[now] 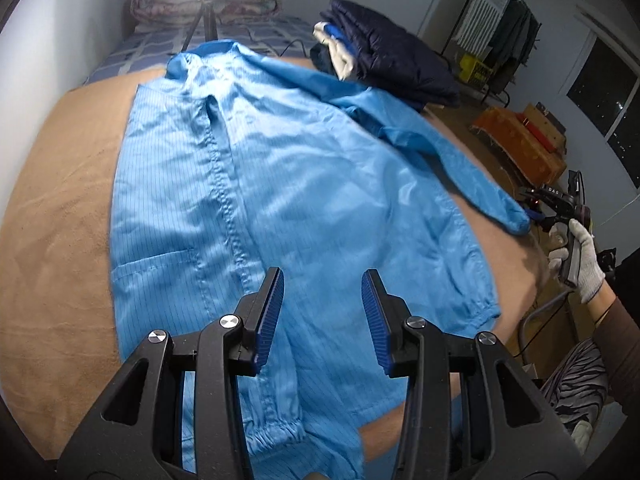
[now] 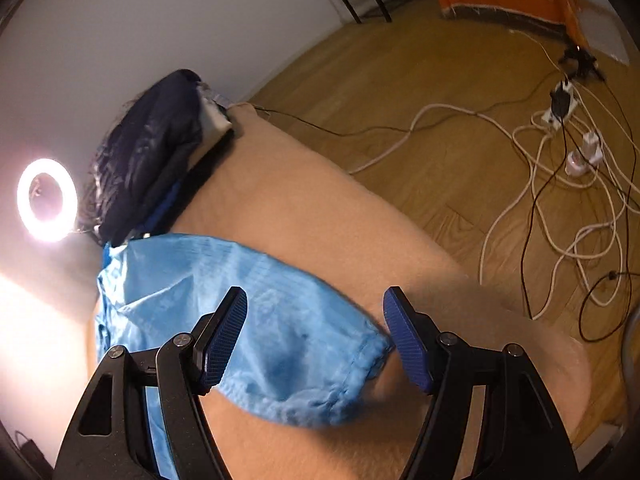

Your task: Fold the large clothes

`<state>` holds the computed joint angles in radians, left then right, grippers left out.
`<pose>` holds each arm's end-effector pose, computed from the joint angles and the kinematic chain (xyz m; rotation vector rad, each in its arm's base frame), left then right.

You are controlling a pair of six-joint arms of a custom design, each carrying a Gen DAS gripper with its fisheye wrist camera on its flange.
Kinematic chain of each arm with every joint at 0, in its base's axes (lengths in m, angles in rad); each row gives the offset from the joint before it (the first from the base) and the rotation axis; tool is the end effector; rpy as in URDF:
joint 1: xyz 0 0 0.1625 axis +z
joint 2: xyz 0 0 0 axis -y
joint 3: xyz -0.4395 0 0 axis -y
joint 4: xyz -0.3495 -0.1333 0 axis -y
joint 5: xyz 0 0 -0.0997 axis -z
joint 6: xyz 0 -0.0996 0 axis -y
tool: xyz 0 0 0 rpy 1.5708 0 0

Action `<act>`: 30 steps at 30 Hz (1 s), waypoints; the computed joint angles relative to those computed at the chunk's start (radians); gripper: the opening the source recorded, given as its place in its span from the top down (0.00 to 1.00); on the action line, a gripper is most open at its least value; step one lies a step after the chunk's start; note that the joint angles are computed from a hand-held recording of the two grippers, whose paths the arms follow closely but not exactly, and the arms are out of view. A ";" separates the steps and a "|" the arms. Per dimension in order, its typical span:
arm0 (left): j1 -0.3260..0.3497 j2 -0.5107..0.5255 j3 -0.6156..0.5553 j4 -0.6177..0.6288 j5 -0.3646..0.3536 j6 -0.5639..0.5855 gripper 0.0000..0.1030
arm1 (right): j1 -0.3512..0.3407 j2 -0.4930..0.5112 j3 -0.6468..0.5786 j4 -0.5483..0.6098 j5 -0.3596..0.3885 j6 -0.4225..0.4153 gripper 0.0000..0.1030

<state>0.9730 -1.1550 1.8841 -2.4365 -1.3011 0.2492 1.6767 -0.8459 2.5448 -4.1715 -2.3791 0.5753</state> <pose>-0.1774 -0.5446 0.2502 1.1625 2.6441 -0.2625 0.0993 -0.3541 0.1804 -1.0040 -2.1387 1.3864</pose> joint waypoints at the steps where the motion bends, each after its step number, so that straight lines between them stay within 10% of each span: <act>1: 0.004 0.004 -0.002 0.000 0.001 -0.001 0.60 | -0.004 -0.001 -0.003 0.018 0.001 0.007 0.32; 3: 0.011 0.014 -0.010 0.001 0.002 -0.008 0.60 | -0.019 -0.004 -0.012 0.047 0.014 0.000 0.32; 8: 0.013 0.023 -0.017 -0.009 0.008 0.001 0.60 | -0.003 -0.009 -0.041 0.104 0.049 -0.049 0.94; 17: 0.014 0.020 -0.015 -0.028 -0.007 -0.010 0.60 | 0.207 0.004 -0.131 0.111 -0.069 -0.157 0.98; 30: 0.037 0.027 -0.051 -0.044 -0.070 -0.120 0.60 | 0.419 0.178 -0.400 0.441 0.070 -0.339 0.99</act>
<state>1.0101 -1.1280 1.8334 -2.4807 -1.3709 0.1287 2.0961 -0.6681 2.1443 -3.7304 -2.3088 0.2368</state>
